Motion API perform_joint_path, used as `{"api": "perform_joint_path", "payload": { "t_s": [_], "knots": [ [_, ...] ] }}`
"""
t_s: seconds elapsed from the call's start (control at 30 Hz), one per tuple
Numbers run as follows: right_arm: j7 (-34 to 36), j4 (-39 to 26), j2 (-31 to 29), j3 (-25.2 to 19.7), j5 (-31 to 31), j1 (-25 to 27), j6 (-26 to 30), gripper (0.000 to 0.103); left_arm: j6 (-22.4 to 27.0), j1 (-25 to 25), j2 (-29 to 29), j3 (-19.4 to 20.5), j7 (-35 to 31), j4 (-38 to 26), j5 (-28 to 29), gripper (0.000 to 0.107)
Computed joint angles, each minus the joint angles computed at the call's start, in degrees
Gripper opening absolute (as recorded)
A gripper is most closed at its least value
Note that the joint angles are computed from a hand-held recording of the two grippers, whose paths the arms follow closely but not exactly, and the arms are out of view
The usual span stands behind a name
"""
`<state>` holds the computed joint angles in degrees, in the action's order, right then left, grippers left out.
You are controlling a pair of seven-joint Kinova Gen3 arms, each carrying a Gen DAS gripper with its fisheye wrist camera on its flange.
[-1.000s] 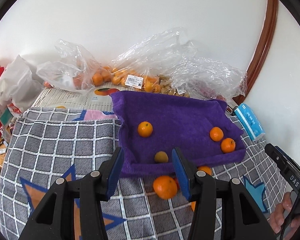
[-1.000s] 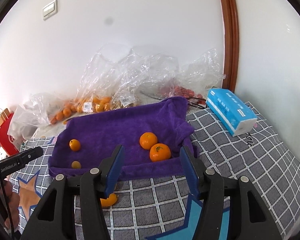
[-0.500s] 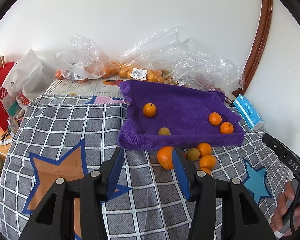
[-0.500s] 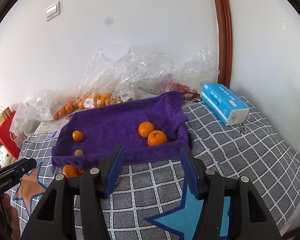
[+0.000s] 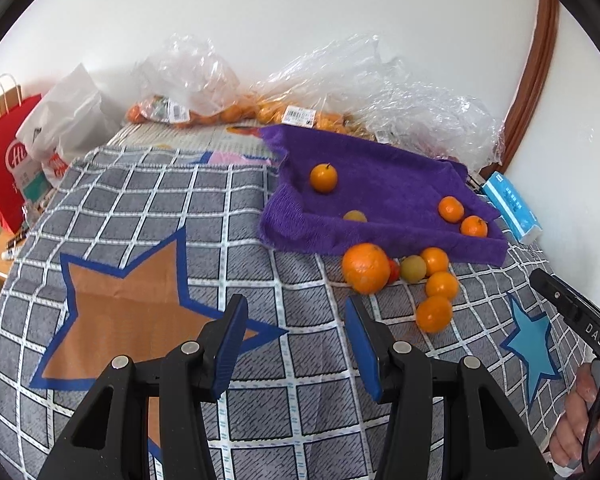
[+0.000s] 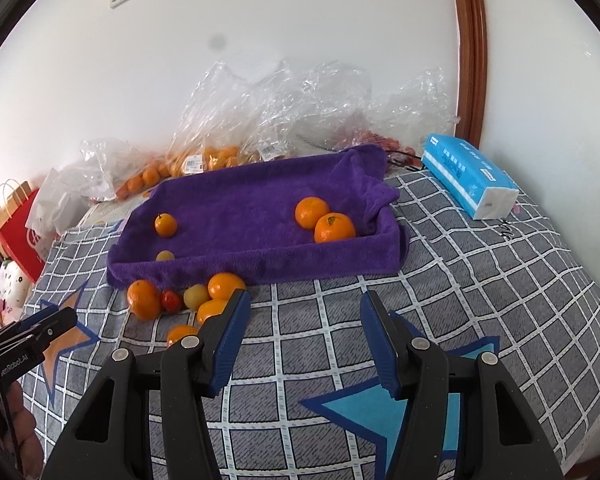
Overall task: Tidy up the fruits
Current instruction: 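Withdraw both open tools from the towel toward the loose fruit on the bed, then grasp the oval yellow-orange fruit with the right tool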
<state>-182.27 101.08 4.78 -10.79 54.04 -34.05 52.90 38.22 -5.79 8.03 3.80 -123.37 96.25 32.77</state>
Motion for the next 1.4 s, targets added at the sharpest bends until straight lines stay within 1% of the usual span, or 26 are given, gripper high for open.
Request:
{"api": "perform_joint_path", "payload": {
  "t_s": [0.23, 0.37, 0.53, 0.93, 1.0, 1.13, 1.2, 1.3, 1.4],
  "knots": [
    [-1.0, 0.8, 0.4, 0.1, -0.2, -0.1, -1.2, 0.056, 0.6, -0.9, 1.0, -0.2, -0.3, 0.2, 0.0, 0.047],
    [-0.9, 0.5, 1.1, 0.2, -0.3, -0.5, -1.0, 0.055, 1.2, -1.3, 1.9, -0.2, 0.0, -0.3, -0.2, 0.047],
    [0.6, -0.8, 2.1, 0.6, -0.9, -1.1, -0.3, 0.053, 1.9, -1.9, 2.9, -0.1, 0.5, -1.2, -0.5, 0.047],
    [3.4, -3.3, 4.4, 2.1, -2.1, -2.2, 0.0, 0.049, 2.0, -3.1, 4.9, 0.5, 0.4, -1.9, -0.8, 0.047],
    [3.8, -3.6, 4.7, 2.4, -2.4, -2.1, -0.4, 0.047, 0.9, -4.0, 4.8, 1.0, -1.5, -1.0, 0.7, 0.047],
    [3.8, -4.0, 5.5, 3.2, -2.5, -2.2, -1.1, 0.044, -0.4, -4.1, 4.4, 1.4, -3.7, 0.0, 1.3, 0.049],
    [4.1, -4.0, 5.7, 3.5, -3.2, -1.9, -2.2, 0.044, 0.4, -4.7, 4.6, 1.5, -5.0, -0.2, 2.4, 0.051],
    [5.3, -4.4, 6.2, 4.0, -4.2, -1.5, -3.4, 0.044, 2.3, -6.8, 5.1, 1.9, -8.3, -0.3, 6.6, 0.053],
    [6.1, -3.7, 6.0, 4.5, -5.1, -0.7, -7.3, 0.043, 4.4, -8.7, 5.8, 1.9, -11.2, -0.3, 11.2, 0.053]
  ]
}}
